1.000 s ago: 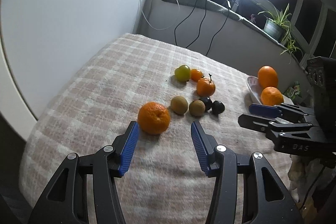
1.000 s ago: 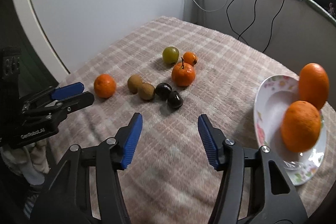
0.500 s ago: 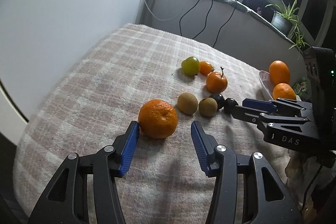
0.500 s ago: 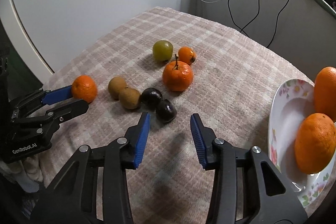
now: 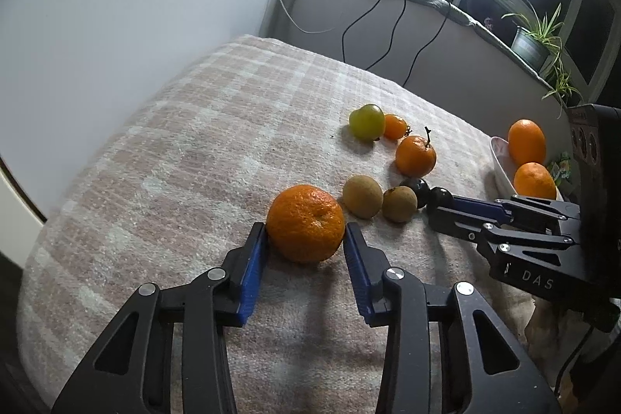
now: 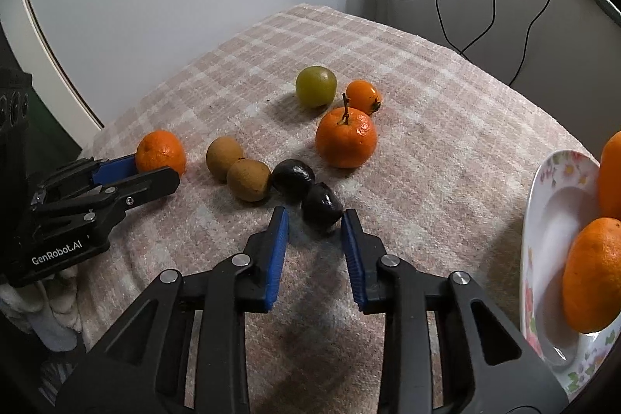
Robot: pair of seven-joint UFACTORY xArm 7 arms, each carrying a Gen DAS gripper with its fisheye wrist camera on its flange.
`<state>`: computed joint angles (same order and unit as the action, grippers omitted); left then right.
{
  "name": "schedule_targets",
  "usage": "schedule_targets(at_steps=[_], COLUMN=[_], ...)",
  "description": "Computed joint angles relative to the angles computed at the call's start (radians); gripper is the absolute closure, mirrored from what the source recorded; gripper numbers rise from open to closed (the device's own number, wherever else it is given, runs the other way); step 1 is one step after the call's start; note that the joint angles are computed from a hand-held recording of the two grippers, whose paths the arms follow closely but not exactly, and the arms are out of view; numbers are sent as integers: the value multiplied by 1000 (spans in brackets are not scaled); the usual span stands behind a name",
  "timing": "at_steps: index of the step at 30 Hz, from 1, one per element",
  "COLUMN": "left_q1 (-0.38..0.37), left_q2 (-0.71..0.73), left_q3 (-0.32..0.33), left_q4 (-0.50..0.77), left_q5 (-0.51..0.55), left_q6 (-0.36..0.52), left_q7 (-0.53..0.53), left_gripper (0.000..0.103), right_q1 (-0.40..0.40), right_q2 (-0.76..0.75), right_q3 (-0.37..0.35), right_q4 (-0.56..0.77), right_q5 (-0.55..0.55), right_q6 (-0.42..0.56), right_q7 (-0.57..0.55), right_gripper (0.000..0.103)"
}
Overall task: Organize fruits
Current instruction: 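Close the right gripper on the dark plum while the left gripper grasps the mandarin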
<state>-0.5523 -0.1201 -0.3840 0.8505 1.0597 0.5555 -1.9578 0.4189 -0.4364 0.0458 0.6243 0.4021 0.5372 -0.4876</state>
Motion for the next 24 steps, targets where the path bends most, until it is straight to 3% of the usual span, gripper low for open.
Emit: schedule_targets(at_steps=[4,24], left_q1=[0,22], left_q2=[0,-62], left_q3=[1,-32], left_q4=[-2,-24], left_q5=[10,41], left_q6=[-4,-15], left_q7=[-13,-72], left_gripper=[65,65], right_q1=[-2,15], right_q2=[9,-100], right_q3=[-2,-51], right_q4=[4,-45], right_q5=[4,53], right_q6=[-2,10], right_q7=[1,-29], right_gripper=[81,81])
